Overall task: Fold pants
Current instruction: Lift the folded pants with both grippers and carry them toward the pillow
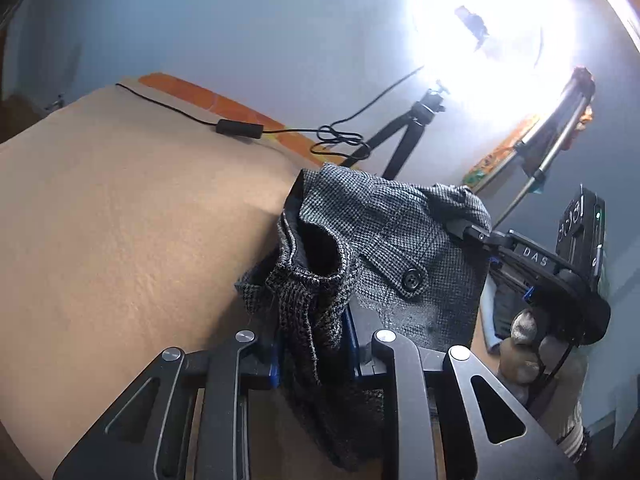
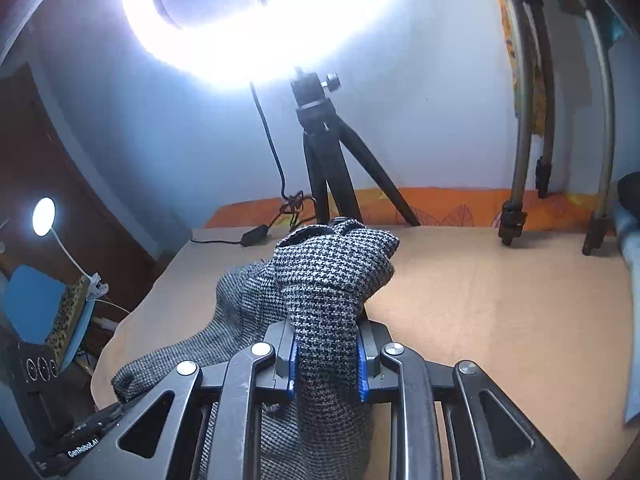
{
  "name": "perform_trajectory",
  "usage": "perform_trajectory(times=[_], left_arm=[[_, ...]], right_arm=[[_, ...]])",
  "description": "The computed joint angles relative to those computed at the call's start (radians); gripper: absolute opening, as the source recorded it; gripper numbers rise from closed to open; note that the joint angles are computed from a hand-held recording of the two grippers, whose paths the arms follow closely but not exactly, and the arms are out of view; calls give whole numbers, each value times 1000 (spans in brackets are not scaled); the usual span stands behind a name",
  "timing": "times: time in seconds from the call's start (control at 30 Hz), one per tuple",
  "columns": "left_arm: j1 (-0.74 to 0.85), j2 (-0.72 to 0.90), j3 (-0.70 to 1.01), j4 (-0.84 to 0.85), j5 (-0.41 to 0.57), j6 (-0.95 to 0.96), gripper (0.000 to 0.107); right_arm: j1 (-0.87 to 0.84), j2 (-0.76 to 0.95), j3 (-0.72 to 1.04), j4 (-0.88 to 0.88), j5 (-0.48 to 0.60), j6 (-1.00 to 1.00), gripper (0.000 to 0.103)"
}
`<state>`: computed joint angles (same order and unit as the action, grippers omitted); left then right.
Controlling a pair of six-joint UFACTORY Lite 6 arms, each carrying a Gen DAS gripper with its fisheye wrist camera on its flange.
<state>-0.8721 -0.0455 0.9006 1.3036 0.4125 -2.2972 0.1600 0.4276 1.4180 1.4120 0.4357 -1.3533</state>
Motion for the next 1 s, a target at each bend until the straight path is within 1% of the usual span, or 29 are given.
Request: perform_trajectory(times=[0.2, 0.3, 0.43, 0.6, 0.7, 0.83, 0.93, 1.0], left_arm=[[-105, 57, 92, -2, 74, 34, 21], [-158, 101, 161, -9, 108, 66, 21], [-193, 147, 214, 7, 114, 41, 21], [-225, 254, 332, 46, 113, 0, 21], [-239, 335, 428, 68, 108, -13, 21], [-257, 469, 587, 66, 85, -7, 21], [-265, 599, 761, 19, 68, 46, 21], [-271, 686, 894, -35, 68, 111, 20]], right_arm=[[-20, -118, -99, 9, -10, -61, 20], [-58, -173, -132, -27, 5, -51, 20], [-112, -229, -158, -77, 29, -23, 19], [-197, -290, -163, -147, 88, 2, 19], [-251, -317, -154, -183, 125, 11, 19], [-348, -321, -95, -256, 199, 43, 19], [-433, -284, -1, -311, 281, 83, 19], [-474, -262, 58, -336, 314, 94, 19]])
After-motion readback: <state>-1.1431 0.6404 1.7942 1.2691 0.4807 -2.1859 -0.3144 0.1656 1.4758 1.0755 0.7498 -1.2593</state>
